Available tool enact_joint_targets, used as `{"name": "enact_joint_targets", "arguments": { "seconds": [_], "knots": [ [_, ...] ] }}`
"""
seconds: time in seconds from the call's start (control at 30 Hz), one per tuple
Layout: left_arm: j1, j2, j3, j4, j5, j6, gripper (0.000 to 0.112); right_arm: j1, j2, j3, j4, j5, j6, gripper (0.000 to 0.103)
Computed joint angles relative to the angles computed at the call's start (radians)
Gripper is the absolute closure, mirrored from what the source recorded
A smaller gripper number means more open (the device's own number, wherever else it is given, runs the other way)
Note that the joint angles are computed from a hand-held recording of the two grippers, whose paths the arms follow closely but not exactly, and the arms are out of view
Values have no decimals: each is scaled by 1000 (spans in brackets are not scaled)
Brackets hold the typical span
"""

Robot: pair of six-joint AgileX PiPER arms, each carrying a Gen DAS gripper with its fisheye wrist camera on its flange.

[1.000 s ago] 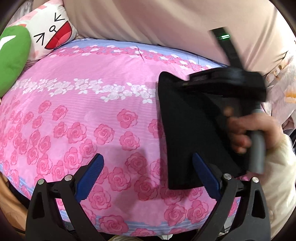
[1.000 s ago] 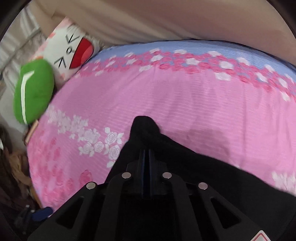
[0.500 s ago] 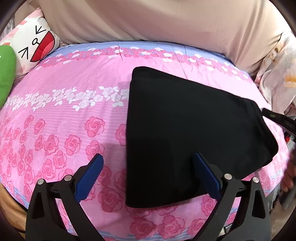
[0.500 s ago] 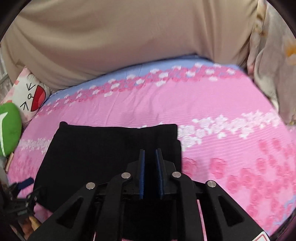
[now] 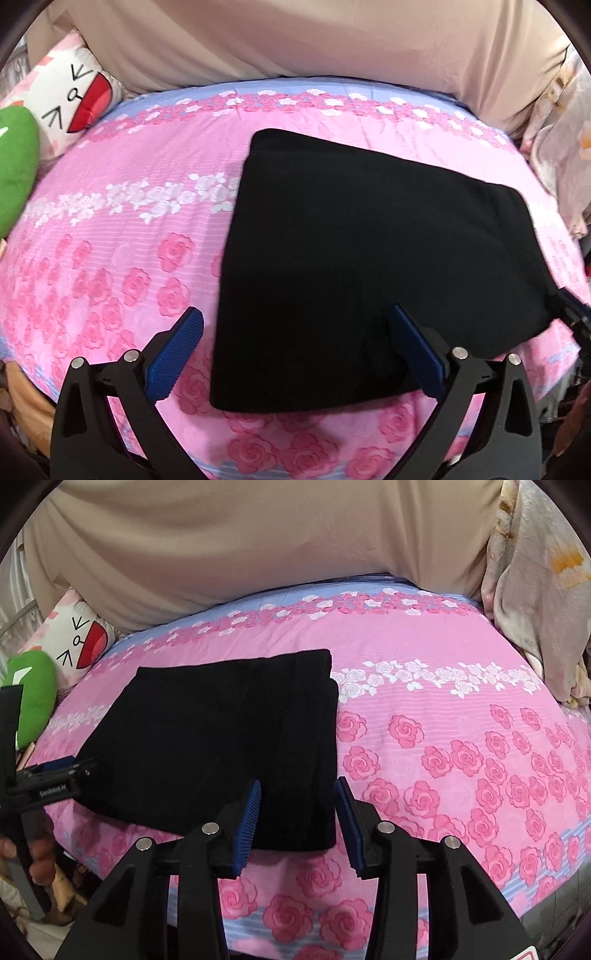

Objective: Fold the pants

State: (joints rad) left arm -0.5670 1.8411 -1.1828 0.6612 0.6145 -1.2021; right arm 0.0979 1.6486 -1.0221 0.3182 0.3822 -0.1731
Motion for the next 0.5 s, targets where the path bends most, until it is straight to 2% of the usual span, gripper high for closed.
{"name": "enact_joint_targets", "arguments": {
  "seconds": [0.07, 0.23, 0.4, 0.47, 0.5],
  "knots": [
    [14, -5, 10, -64, -33, 58, 14, -9, -3, 18, 60, 5, -67, 61],
    [-2, -13, 23, -57, -18, 46, 14, -39, -31, 61, 245, 27, -265, 61],
    [-30, -54, 49, -4, -30, 10, 14, -34, -64, 111, 309, 6, -394, 61],
    [-43, -44, 34, 8, -19, 7, 14, -41, -33, 102, 386, 9, -470, 67],
    [-54, -34, 24, 25, -5, -4, 14, -41, -17, 97, 406, 3, -483, 81]
  ]
}}
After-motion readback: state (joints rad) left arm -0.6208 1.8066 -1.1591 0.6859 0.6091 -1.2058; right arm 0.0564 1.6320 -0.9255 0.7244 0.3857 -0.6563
